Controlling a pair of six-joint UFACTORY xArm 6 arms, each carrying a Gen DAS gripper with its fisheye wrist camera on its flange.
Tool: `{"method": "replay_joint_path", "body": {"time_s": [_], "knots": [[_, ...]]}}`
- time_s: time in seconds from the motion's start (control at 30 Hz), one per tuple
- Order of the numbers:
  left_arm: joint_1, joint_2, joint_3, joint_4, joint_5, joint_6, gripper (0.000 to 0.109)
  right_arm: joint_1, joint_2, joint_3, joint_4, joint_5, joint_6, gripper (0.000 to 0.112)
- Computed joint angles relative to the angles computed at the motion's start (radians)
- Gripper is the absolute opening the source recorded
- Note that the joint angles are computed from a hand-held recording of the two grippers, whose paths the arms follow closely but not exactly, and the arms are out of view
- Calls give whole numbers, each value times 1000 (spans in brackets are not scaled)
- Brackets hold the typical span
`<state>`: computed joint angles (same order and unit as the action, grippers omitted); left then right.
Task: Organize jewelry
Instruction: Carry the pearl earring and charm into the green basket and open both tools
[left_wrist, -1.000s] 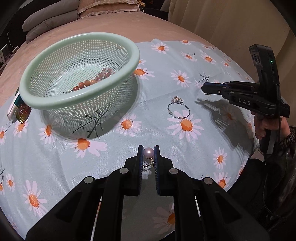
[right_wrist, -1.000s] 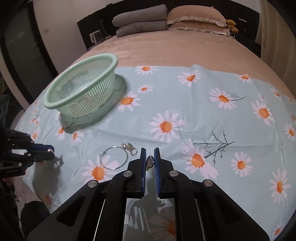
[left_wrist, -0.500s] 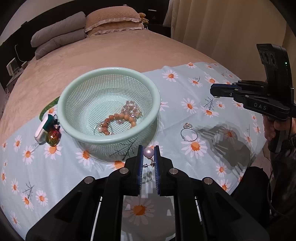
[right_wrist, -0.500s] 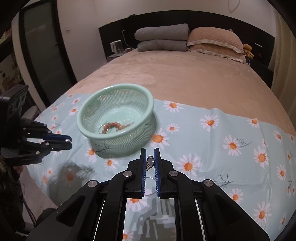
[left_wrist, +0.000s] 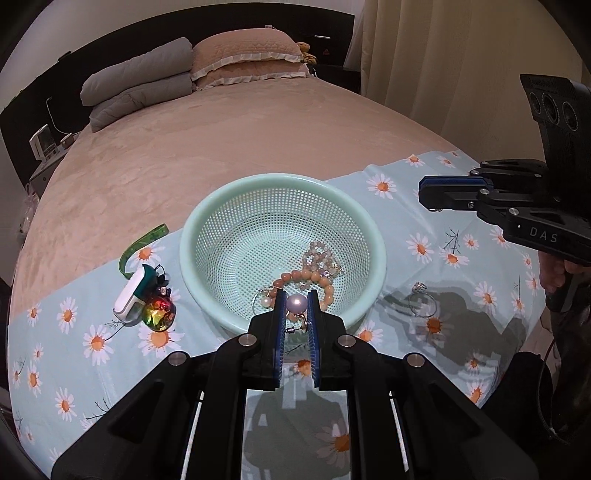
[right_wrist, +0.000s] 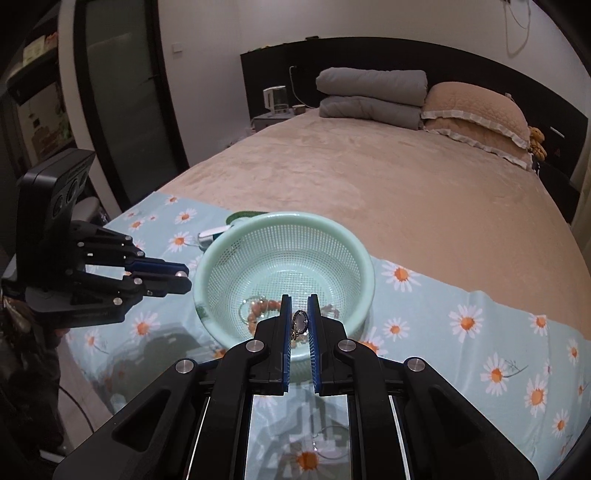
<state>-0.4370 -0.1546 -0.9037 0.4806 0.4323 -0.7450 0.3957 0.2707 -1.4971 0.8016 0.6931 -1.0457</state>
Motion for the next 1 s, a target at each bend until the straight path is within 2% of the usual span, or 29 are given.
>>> {"method": "replay_joint_path", "body": {"time_s": [0.53, 0.63, 0.67, 0.7, 0.73, 0.77, 0.8, 0.9, 1.0], "knots": [[79, 122, -63, -91, -45, 131, 12, 49, 227, -228, -68, 48, 70, 8], [81, 139, -68, -78, -48, 115, 13, 58, 254, -240, -106, 7, 113, 10], [82, 137, -63, -73, -54, 105, 23, 55, 262, -248, -112, 3, 133, 12], [85, 129, -55, -48, -59, 77, 51, 48, 272, -259, -108, 8, 147, 24], [87, 119, -51, 1, -52, 23, 67, 43, 275, -260, -105, -2, 163, 35], [90, 106, -46, 52, -40, -34, 80, 40, 272, -248, -111, -36, 188, 66], [93, 91, -36, 71, -41, -60, 81, 38, 263, -228, -100, -76, 198, 81], [92, 57, -22, 109, -18, -111, 93, 16, 254, -224, -32, -70, 183, 80], [79, 42, -18, 109, 12, -111, 93, 7, 244, -218, -59, -72, 226, 80]]}}
